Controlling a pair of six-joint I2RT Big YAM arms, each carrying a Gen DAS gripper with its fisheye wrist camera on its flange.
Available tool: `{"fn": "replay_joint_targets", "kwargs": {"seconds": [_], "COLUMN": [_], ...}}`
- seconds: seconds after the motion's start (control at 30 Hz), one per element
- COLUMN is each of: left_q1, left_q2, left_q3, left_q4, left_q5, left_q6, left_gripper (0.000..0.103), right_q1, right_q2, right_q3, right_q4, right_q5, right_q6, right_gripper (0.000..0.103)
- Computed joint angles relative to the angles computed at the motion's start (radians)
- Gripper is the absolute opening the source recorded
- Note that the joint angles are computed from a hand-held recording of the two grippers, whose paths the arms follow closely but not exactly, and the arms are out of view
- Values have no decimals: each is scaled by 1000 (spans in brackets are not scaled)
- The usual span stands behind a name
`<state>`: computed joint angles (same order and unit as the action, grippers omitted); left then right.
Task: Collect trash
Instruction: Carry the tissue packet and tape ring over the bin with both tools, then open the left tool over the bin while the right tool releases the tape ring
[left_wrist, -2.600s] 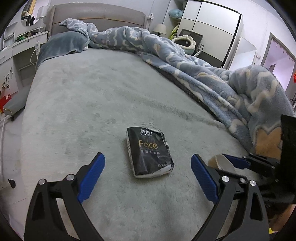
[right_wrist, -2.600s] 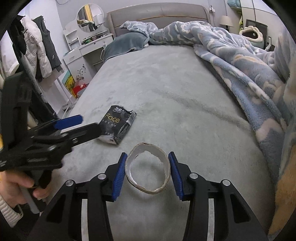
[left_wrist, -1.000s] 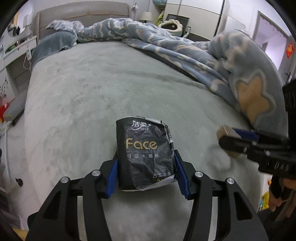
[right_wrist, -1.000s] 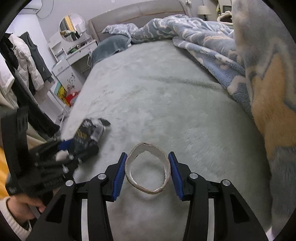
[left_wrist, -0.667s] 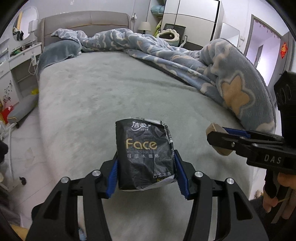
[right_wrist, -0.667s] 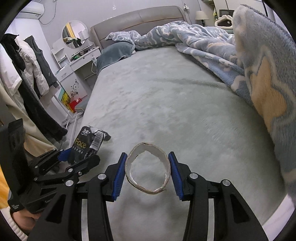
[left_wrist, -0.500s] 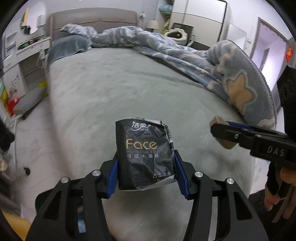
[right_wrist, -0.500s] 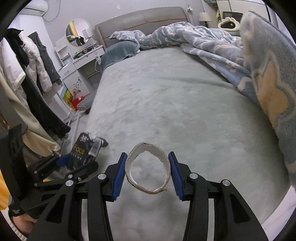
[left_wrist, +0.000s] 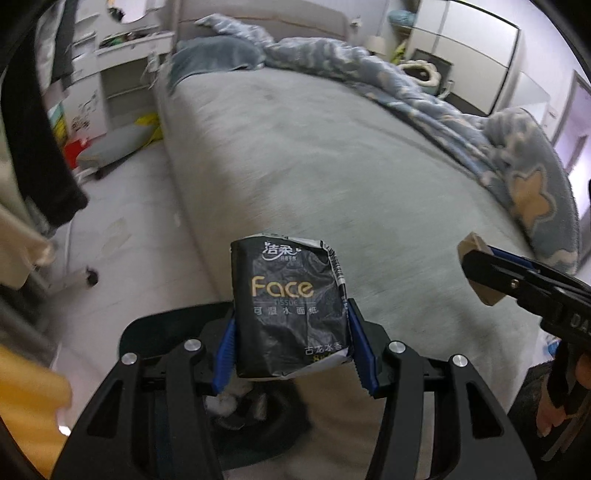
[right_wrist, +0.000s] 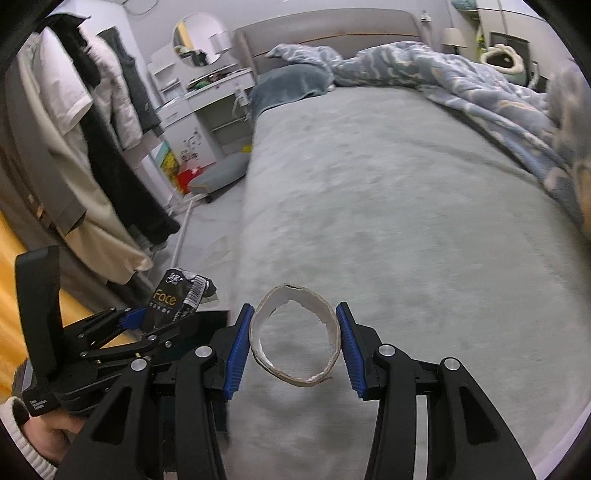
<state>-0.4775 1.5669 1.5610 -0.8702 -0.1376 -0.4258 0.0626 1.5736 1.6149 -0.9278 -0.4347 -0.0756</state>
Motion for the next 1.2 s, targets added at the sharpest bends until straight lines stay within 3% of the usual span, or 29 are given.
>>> {"fn": "replay_joint_targets", "kwargs": {"seconds": [0.13,0.4,0.93,1.07,1.2], "left_q1": [39,135,173,181,186], "left_q2": [-19,-41,-11,-28,-58], "left_q3": [-35,-119,-166,-186,-204], "left_q4": [-57,-116,-228,-220,-211], "left_q5": [-5,81,218,225,196], "left_q6": [-26,-107,-74,-64,-78], "left_gripper": [56,57,59,78,81], "right_q1": [58,129,219,231,244], "right_q2": [-1,22,118,141,169], "right_q3": [-10,2,68,86,107], "right_q4": [-6,-18,-70,-84,-102], "right_q5": [8,13,-12,-6,14], "right_q6": [-15,-29,-24,-27,-27], "right_gripper": [46,46,46,46,46]}}
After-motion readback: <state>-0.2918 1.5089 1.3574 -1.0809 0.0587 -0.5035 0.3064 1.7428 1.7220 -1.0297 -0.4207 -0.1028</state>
